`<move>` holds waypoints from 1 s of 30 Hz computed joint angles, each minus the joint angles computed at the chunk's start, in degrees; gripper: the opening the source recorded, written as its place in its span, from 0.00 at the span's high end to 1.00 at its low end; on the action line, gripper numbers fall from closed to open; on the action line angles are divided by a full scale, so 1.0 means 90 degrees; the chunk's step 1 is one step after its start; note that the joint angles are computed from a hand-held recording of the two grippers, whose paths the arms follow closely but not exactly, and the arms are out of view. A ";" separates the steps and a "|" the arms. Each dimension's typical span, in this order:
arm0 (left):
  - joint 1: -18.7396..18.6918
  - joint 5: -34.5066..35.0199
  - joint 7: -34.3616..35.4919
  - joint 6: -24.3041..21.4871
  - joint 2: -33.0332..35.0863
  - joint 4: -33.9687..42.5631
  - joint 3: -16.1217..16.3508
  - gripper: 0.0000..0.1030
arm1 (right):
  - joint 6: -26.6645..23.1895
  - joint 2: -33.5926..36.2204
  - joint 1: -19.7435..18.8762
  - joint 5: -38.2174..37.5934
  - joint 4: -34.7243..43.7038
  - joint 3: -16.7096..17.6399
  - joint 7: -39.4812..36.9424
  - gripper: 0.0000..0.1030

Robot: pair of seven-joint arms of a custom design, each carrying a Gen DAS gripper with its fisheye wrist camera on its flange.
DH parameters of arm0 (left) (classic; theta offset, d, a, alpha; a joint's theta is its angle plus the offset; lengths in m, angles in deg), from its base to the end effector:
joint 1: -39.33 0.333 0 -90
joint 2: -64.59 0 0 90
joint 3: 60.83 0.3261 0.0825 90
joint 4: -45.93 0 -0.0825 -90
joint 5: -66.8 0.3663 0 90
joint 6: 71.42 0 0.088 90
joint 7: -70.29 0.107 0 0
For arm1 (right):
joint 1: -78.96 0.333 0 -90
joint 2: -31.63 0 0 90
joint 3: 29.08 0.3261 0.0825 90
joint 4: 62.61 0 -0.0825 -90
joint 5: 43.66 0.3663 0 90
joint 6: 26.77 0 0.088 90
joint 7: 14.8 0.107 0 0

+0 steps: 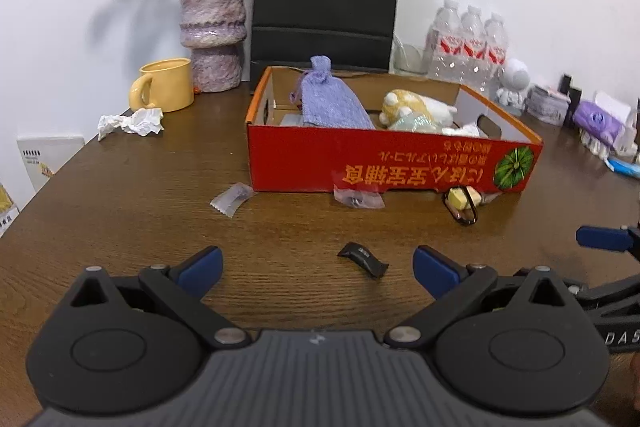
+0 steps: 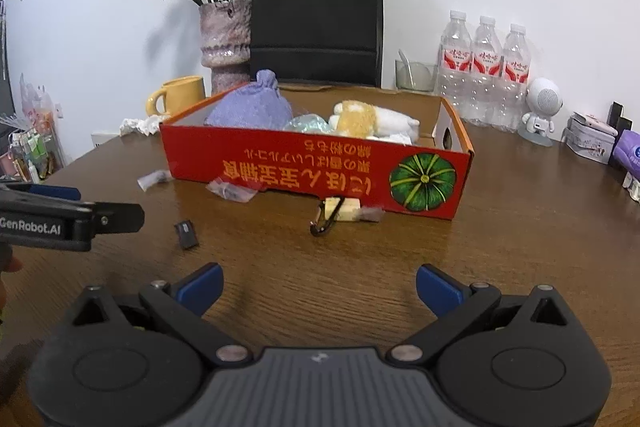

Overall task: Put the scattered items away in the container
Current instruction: 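Reach the left tool to the small black packet and close on it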

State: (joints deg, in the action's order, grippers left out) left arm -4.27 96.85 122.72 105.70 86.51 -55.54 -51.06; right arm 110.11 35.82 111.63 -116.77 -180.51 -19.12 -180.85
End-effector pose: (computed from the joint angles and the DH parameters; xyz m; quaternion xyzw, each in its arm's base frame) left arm 0.5327 -0.4273 0.4709 -0.4570 0.7620 -0.4017 0.2216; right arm 0.4307 0.3825 0.4524 -0.5639 0.6811 -0.3502 0.3090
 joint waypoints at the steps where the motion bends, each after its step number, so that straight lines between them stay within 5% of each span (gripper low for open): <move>1: 0.0041 0.0002 0.0093 -0.0033 0.0027 0.0033 -0.0062 0.00 | 0.0052 -0.0009 -0.0017 0.0023 -0.0022 -0.0013 0.0010 0.01; 10: 0.0697 -0.0609 0.1741 -0.0252 0.0648 0.0726 -0.1012 0.05 | 0.0372 -0.0087 -0.0196 0.0295 -0.0197 -0.0072 0.0096 0.02; 16: 0.1277 -0.1381 0.3216 -0.0475 0.1104 0.1241 -0.1783 0.40 | 0.0398 -0.0007 -0.0250 0.0534 -0.0144 -0.0098 -0.0088 0.03; 18: 0.1388 -0.1612 0.3528 -0.0463 0.1141 0.1277 -0.1930 0.61 | 0.0389 0.0049 -0.0253 0.0606 -0.0086 -0.0111 -0.0208 0.03; 20: 0.1530 -0.1884 0.3830 -0.0500 0.1147 0.1278 -0.2125 0.66 | 0.0357 0.0118 -0.0245 0.0689 -0.0012 -0.0127 -0.0336 0.03; 30: 0.1451 -0.2844 0.4455 -0.0318 0.1070 0.1129 -0.2040 0.72 | 0.0437 0.0439 -0.0234 0.0847 0.0384 -0.0310 -0.0692 0.09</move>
State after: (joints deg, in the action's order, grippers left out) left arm 8.79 71.26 162.82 102.84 96.14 -45.37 -69.42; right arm 114.04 39.77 109.53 -109.15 -177.06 -21.91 -187.08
